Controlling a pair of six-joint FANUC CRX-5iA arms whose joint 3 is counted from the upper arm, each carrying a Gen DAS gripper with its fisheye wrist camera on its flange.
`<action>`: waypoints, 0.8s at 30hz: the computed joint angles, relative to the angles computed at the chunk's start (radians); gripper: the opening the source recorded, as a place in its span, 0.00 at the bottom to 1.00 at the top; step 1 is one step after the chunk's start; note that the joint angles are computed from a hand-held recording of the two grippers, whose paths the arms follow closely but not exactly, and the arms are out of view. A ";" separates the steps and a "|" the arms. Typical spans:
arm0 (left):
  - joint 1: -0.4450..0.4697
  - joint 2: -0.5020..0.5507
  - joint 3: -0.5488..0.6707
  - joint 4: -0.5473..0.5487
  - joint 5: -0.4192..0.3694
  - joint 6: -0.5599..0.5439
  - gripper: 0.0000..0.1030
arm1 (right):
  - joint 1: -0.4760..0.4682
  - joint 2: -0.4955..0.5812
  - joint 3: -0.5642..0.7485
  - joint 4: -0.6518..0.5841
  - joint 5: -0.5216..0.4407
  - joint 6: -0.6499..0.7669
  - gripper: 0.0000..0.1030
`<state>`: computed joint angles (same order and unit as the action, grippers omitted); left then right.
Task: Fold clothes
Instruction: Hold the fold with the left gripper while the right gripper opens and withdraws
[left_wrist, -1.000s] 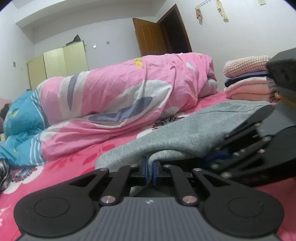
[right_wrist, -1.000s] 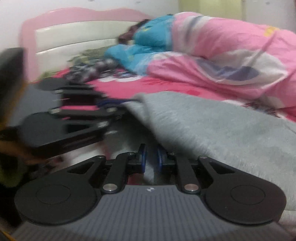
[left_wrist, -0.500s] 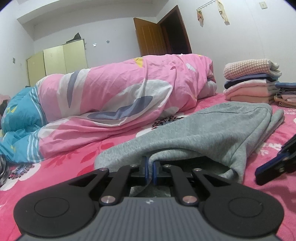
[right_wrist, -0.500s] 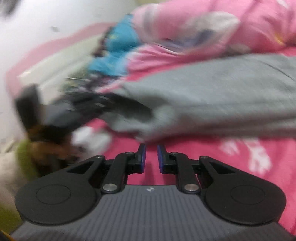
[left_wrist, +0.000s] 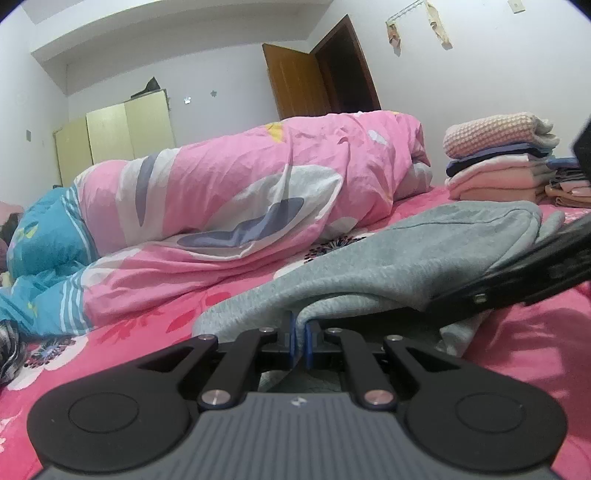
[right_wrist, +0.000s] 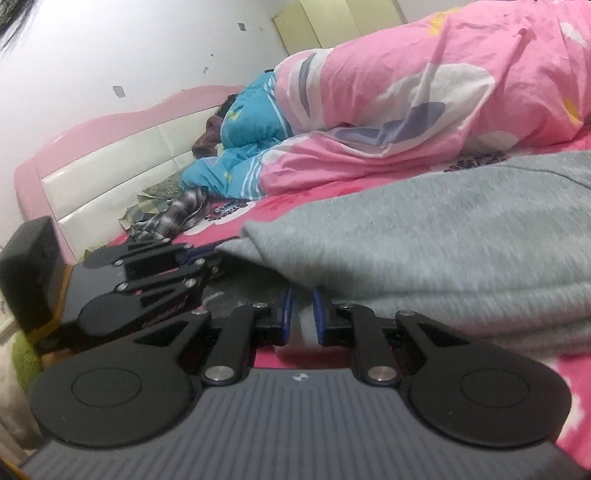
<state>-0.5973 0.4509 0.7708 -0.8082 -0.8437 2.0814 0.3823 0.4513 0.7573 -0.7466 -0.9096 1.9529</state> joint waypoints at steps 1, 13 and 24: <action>-0.003 -0.002 -0.004 -0.009 0.003 0.005 0.06 | 0.017 0.019 0.023 0.048 -0.005 -0.024 0.11; 0.016 -0.005 -0.019 0.024 0.020 0.021 0.06 | 0.018 -0.090 -0.099 0.085 0.006 0.147 0.13; -0.004 -0.001 -0.011 -0.015 0.002 -0.006 0.06 | 0.012 -0.036 -0.051 0.063 0.014 0.030 0.11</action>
<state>-0.6009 0.4503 0.7596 -0.8231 -0.8420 2.0755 0.3942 0.4157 0.7067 -0.6840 -0.8955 1.9827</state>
